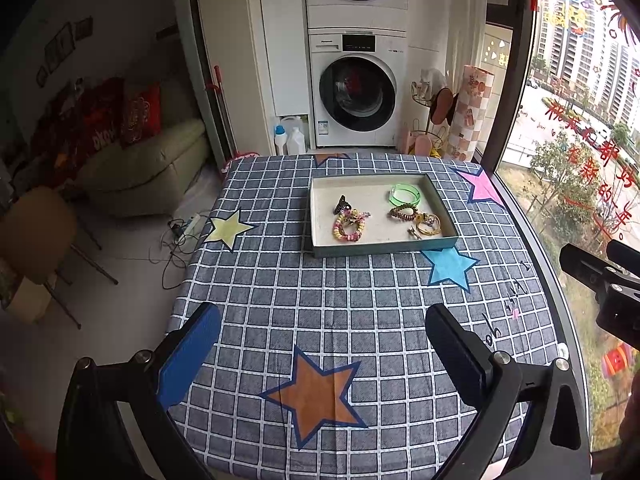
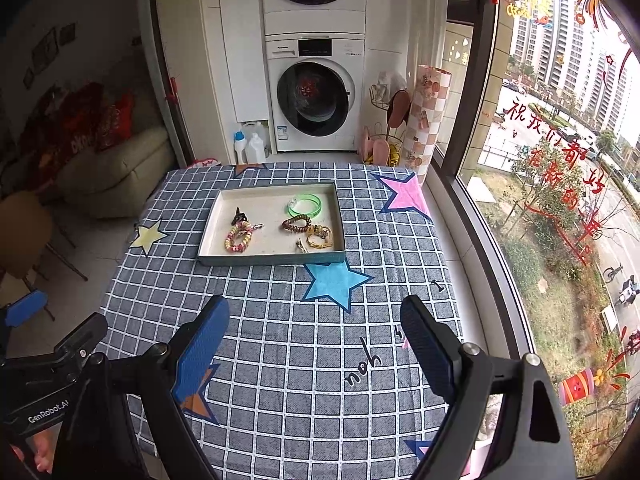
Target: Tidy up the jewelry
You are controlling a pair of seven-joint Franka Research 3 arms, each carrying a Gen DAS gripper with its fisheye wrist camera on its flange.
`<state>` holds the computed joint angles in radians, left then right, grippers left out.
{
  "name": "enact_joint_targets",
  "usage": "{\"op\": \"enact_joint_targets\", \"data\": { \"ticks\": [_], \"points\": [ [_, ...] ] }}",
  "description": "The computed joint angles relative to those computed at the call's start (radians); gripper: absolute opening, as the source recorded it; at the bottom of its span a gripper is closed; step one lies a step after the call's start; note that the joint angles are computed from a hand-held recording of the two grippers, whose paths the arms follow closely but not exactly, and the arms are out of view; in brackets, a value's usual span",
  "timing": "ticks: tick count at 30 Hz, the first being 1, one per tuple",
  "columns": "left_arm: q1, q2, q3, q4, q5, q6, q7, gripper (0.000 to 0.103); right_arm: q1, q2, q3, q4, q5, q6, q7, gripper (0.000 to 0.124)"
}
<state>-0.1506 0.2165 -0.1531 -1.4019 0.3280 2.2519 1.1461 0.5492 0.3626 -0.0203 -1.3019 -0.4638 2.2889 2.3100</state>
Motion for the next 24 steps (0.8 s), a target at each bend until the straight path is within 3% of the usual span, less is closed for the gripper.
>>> {"op": "enact_joint_targets", "data": {
  "ticks": [24],
  "points": [
    [0.0, -0.004, 0.006, -0.008, 0.034, 0.043, -0.029, 0.103, 0.01, 0.012, -0.008, 0.021, -0.024, 0.01, 0.018, 0.089]
  ]
}}
